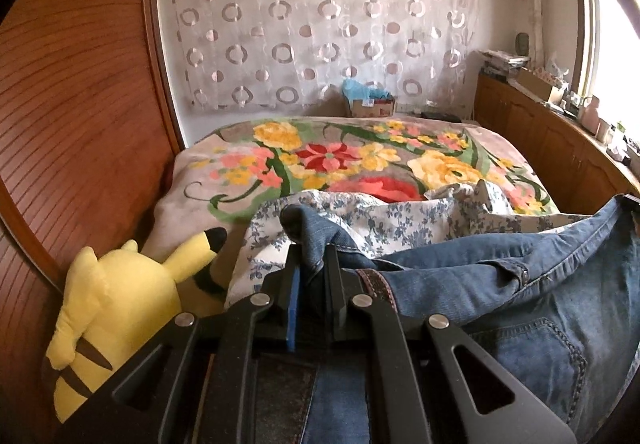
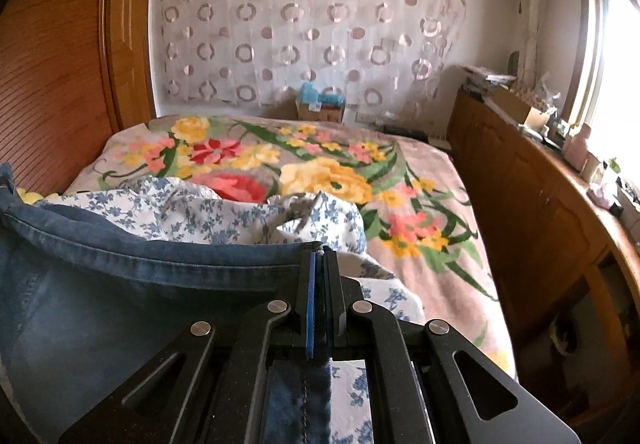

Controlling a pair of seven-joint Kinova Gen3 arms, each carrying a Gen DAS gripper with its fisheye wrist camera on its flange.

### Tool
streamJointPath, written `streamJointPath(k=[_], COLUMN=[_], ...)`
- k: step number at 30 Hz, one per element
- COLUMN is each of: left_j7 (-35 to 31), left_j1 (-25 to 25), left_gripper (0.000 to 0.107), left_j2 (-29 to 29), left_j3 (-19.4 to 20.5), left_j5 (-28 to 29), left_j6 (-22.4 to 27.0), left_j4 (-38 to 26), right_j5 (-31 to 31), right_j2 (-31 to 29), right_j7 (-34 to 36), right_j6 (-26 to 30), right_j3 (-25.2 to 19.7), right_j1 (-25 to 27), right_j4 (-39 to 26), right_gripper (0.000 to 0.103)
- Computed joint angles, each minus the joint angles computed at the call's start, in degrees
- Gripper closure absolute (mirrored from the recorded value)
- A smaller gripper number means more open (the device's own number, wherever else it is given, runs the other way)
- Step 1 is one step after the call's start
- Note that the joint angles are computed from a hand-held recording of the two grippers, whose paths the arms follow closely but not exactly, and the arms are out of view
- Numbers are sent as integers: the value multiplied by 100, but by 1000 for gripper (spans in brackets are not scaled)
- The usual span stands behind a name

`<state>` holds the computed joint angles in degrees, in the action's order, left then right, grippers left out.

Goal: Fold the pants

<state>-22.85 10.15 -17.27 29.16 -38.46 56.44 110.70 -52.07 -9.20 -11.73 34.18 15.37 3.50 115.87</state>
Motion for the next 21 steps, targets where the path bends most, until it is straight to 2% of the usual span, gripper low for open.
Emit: streamJointPath(k=[4,7,9,11,15,18,21], left_j7=[-198,-323,-456,-522,-634,-642,-714], left_j1=[98,95,95,15,-246,-476,-546], left_gripper=[83,57,50,31,29,29,29], left_j2=[-53,-167,-281,-445,-663,-777,-942], left_j3=[-124,-125,-202,-183,105,427,532], left_j5=[253,396,507,625,779,855,1105], left_j6=[48,107,-29,-99,-33,71,25], left_j4=[-30,-25,24,76,74,80,172], right_j5=[198,362,570,546,459,280,246], right_j2=[333,429,434,422,271,124,-4], right_j7=[-481,-611,-836,-861,-807,-559,-341], right_j6=[356,761,750,692,832,1154,1619], right_j3=[-78,-39,-222,-273,-196,34,297], right_j1=[91,375,524,561,631,684,788], right_j4=[-476,-813,-885,-886,-823,-707,-623], right_gripper=[100,99,93,87,68,65,64])
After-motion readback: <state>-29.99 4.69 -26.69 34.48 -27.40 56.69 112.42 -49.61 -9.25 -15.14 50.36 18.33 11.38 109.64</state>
